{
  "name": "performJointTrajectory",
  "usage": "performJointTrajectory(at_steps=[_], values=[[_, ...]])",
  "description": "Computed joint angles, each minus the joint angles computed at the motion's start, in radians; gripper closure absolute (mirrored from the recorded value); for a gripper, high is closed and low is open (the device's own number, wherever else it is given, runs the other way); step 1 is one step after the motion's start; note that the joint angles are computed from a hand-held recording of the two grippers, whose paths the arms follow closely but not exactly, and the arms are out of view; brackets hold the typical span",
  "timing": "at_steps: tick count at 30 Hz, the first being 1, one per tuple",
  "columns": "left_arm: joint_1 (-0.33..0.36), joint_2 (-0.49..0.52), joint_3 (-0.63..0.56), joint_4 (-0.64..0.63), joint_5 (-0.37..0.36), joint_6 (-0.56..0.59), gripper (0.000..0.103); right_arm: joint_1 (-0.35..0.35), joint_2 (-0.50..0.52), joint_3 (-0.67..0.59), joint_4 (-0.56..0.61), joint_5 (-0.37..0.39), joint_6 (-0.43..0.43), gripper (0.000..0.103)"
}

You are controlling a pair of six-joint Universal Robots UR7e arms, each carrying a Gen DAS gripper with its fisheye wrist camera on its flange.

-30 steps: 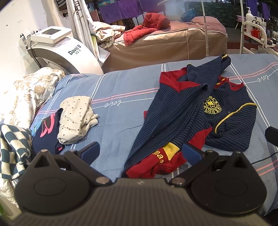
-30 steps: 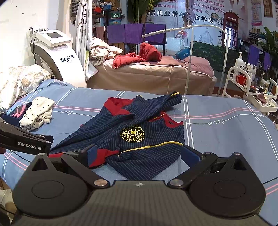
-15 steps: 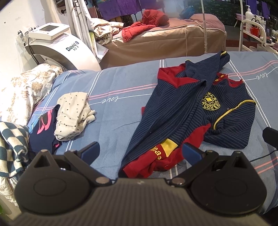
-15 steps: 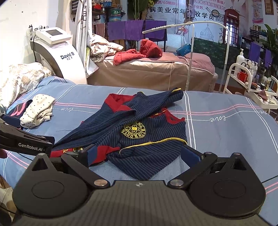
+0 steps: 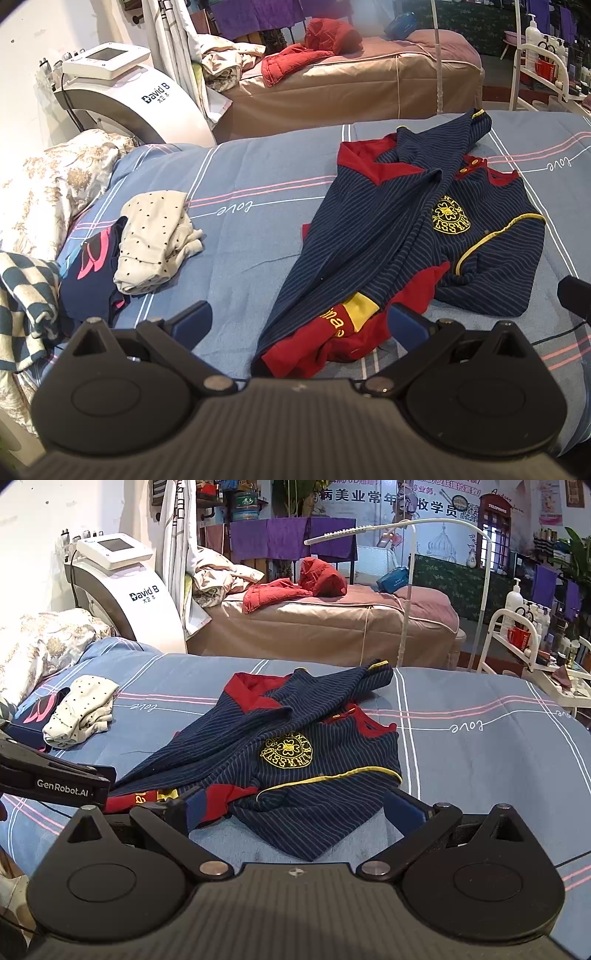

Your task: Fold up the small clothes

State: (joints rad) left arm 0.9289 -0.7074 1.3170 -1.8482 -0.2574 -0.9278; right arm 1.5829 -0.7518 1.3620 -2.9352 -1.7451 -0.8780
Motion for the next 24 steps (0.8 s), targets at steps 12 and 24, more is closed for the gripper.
performJointTrajectory(at_steps=[12, 24], values=[[0.006, -0.002, 0.005, -0.012, -0.018, 0.004, 0.0, 0.001, 0.004, -0.009, 0.017, -0.007, 0.003, 0.0], [0.014, -0.004, 0.006, -0.016, -0.039, 0.0, 0.0, 0.002, 0.014, -0.021, 0.041, -0.028, 0.012, 0.0]])
